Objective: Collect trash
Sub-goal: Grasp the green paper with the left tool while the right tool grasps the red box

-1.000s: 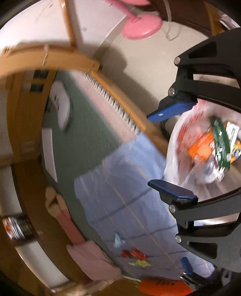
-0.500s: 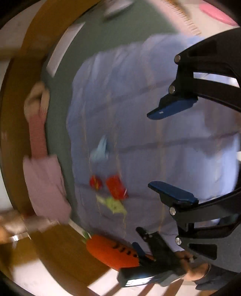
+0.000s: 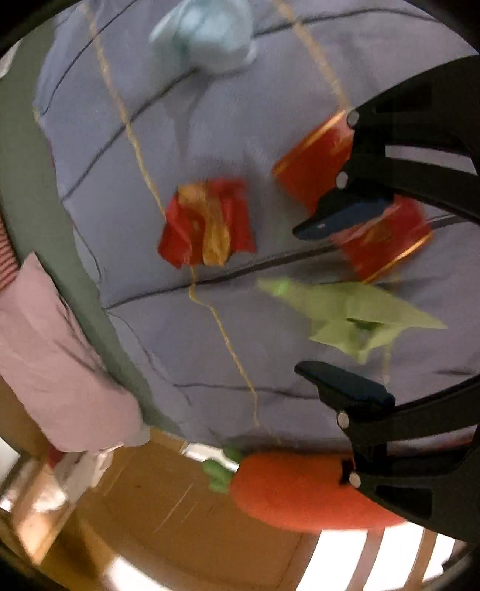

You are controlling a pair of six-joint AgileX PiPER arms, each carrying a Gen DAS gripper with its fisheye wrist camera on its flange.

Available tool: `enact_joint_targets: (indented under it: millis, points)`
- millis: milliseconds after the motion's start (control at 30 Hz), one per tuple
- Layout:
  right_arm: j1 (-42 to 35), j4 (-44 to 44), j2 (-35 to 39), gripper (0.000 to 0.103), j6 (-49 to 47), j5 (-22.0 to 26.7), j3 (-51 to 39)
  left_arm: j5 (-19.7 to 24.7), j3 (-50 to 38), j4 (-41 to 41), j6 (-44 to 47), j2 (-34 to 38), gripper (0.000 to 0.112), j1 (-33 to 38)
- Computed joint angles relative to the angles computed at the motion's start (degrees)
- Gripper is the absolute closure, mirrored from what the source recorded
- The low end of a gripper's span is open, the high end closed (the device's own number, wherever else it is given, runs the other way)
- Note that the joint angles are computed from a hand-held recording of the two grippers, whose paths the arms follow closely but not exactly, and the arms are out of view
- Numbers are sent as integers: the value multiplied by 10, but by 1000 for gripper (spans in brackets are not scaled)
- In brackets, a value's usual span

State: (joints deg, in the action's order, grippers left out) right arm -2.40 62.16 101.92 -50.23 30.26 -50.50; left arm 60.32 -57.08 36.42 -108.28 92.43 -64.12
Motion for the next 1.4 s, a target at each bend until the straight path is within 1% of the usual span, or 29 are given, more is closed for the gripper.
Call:
enact_joint_targets:
  millis: [33, 67, 133, 233, 267, 300, 333, 367, 433, 467, 500, 533, 567, 600, 667, 700, 733, 800, 867, 933, 967, 1000, 1067, 1100, 1133, 1233, 1300, 1367, 1400]
  points:
    - [12, -10, 7, 77, 7, -6, -6, -3, 4, 0, -7, -2, 31, -1]
    - [20, -12, 6, 78, 5, -1, -5, -3, 8, -1, -17, -4, 31, -5]
    - [16, -21, -3, 85, -14, 62, 1, -2, 17, 6, -38, -13, 31, -11]
    - [-4, -67, 4, 85, -34, 219, -12, 16, 29, 21, -77, -30, 31, -24]
    - [-4, -89, 0, 81, -40, 266, -13, 16, 31, 22, -81, -33, 31, -25]
    - [-7, -110, -22, 77, -47, 290, -4, 13, 32, 21, -81, -33, 31, -24]
    - [-17, -113, -45, 67, -60, 290, 7, 8, 33, 19, -80, -32, 31, -24]
    - [-37, -114, -91, 48, -61, 269, 19, 1, 32, 17, -77, -28, 30, -22]
    - [-50, -151, -158, 28, 6, 168, 32, -11, 27, 17, -64, -18, 30, -17]
    - [-56, -194, -168, 28, 64, 113, 35, -15, 28, 16, -58, -17, 30, -18]
    - [-55, -226, -159, 28, 121, 80, 31, -37, 27, 17, -45, -11, 29, -13]
    - [-62, -253, -138, 28, 178, 71, 19, -77, 31, 14, -24, -9, 25, -4]
    - [-68, -283, -110, 25, 236, 82, -2, -114, 35, 5, -1, -6, 22, 5]
    - [-69, -302, -73, 22, 283, 83, -22, -166, 35, -14, 43, 1, 22, 16]
    - [-69, -299, -23, 18, 310, 91, -48, -218, 32, -26, 84, 17, 22, 23]
    - [-65, -278, 3, 18, 310, 91, -56, -227, 27, -27, 96, 24, 22, 23]
    - [-55, -267, 20, 18, 312, 76, -58, -237, 19, -29, 113, 36, 22, 22]
    - [-19, -296, 11, 17, 332, 18, -44, -250, 0, -40, 159, 60, 22, 21]
    - [17, -354, 4, 28, 358, -9, -39, -243, -26, -45, 197, 84, 22, 14]
    - [34, -389, -12, 32, 346, -21, -25, -207, -69, -55, 248, 121, 22, 1]
    - [41, -416, -20, 34, 348, -20, -21, -185, -92, -57, 267, 141, 28, -6]
    - [43, -435, -26, 34, 352, -22, -16, -171, -107, -57, 280, 155, 35, -11]
    - [40, -464, -48, 35, 351, -17, 0, -167, -122, -68, 310, 176, 57, -12]
    - [26, -463, -63, 35, 329, -9, 12, -169, -120, -72, 317, 178, 65, -10]
    - [18, -449, -70, 36, 307, -4, 18, -169, -122, -78, 323, 185, 81, -9]
    - [-47, -402, -115, 36, 208, 39, 41, -159, -123, -58, 300, 192, 86, -16]
    - [-86, -390, -178, 36, 156, 67, 74, -119, -137, -24, 266, 193, 87, -36]
    - [-120, -382, -249, 36, 111, 108, 97, -61, -155, 18, 231, 191, 87, -65]
    - [-134, -376, -270, 36, 84, 123, 104, -21, -170, 42, 210, 189, 87, -89]
